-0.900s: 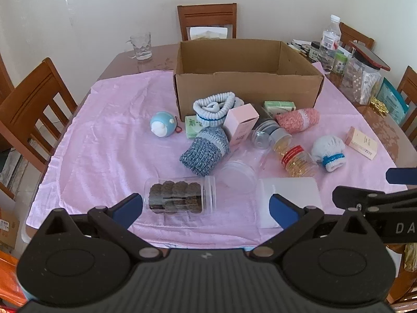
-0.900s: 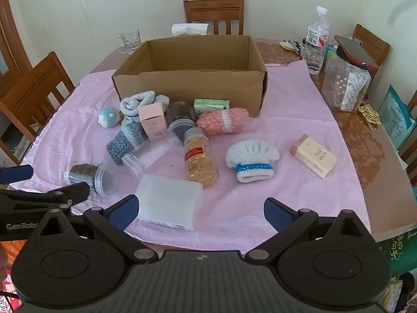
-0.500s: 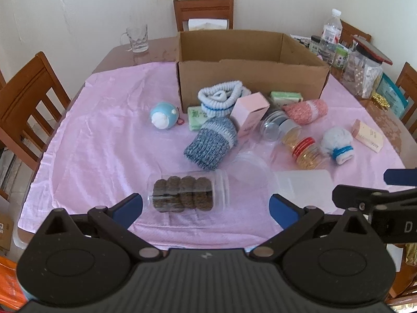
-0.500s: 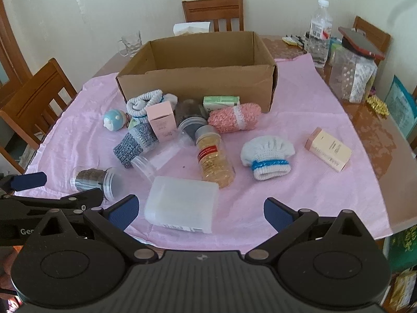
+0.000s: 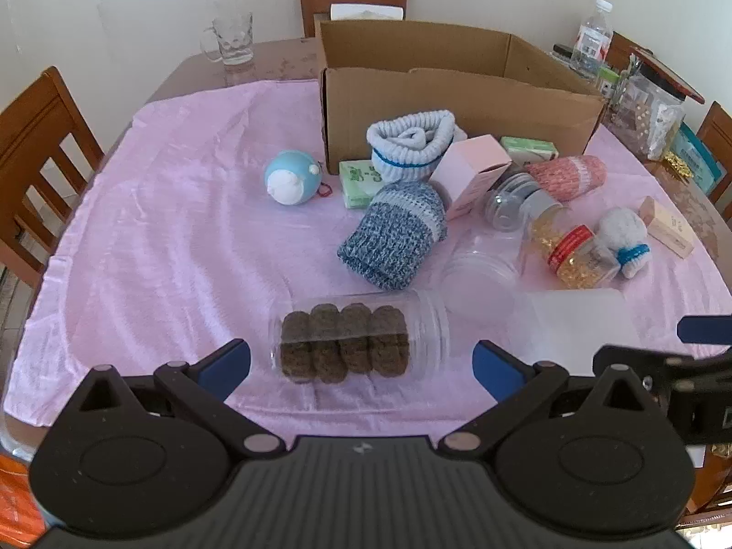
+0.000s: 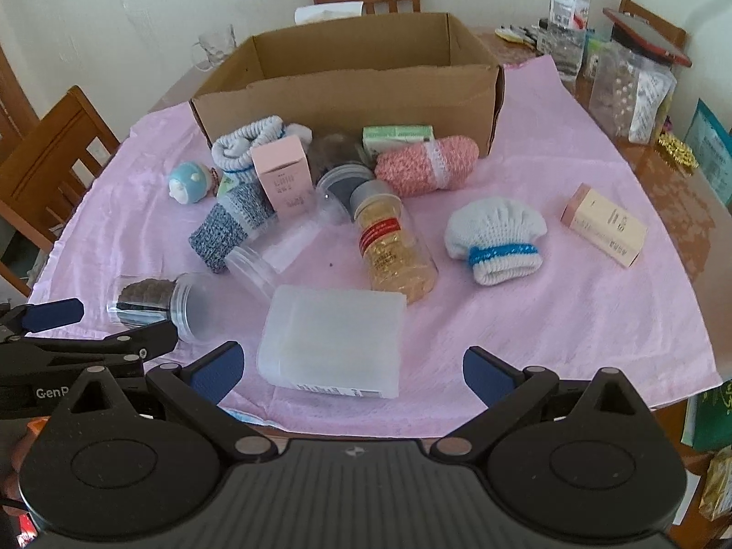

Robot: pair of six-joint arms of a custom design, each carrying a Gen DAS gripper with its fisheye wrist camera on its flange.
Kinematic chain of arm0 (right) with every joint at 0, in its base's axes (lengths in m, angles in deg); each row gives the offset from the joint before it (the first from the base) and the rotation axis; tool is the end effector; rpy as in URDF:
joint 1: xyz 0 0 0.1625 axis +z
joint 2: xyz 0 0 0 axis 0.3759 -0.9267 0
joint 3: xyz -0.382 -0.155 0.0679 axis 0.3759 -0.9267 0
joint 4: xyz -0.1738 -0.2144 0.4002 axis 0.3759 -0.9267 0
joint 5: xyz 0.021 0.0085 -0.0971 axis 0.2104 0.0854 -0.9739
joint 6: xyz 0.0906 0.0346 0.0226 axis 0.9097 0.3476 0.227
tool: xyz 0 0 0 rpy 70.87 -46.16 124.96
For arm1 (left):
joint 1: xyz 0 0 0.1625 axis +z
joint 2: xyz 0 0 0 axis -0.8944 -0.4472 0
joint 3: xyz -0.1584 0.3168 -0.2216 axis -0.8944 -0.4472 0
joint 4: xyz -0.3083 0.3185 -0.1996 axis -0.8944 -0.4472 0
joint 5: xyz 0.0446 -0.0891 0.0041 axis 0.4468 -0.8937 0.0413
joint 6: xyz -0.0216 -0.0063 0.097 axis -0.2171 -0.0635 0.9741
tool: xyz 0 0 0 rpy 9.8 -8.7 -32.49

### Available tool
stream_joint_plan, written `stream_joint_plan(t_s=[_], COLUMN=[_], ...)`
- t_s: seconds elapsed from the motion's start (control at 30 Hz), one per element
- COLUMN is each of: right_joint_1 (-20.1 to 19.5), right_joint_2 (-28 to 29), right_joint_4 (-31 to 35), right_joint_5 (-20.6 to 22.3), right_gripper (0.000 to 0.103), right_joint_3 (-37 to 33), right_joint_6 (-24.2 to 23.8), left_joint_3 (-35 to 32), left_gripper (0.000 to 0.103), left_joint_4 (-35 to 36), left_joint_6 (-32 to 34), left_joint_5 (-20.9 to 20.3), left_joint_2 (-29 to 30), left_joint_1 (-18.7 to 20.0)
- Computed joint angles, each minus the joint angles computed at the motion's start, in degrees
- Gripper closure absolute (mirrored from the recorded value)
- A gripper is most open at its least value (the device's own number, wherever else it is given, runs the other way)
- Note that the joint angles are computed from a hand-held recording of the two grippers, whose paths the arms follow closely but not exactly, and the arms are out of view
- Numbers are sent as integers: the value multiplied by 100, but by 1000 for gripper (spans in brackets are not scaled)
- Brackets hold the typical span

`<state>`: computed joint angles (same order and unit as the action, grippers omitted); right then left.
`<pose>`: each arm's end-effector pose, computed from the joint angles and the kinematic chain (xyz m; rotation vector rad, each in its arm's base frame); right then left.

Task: Organize objects
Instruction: 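Grasp the clear cookie jar with the left tool while the right tool grasps the white container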

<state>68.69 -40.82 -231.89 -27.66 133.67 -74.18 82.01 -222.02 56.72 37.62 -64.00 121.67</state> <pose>0.0995 -0.7871 0.2084 0.4044 -2.4569 0.6531 -0.2482 -0.8000 0.0411 0.3932 2.2748 -0.7342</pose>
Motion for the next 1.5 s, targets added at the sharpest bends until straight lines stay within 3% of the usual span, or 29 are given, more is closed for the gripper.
stream_joint_plan(t_s=[0.43,0.83,1.03,1.27,1.5], right_joint_1=[37,75,108,129,184], right_joint_2=[387,850,1011,1108,1213], right_joint_4=[194,119,-21,-25,56], right_joint_5=[-278,-725,-1042,-1083,-1242], right_gripper=[0,0,0,0,13], right_joint_3=[-335,-726,-843,-926,-1035], right_joint_6=[220,282,93,55,-115], left_joint_3=[-194,-450,-526,-631,-630], left_gripper=[0,1,4,12,12], left_joint_4=[454,445,524,692,778], left_joint_6=[74,530,616,554,626], left_joint_5=[-264,-462,-651,-905,-947], left_joint_2=[18,145,170,144,113], left_joint_1=[237,366,425,489,491])
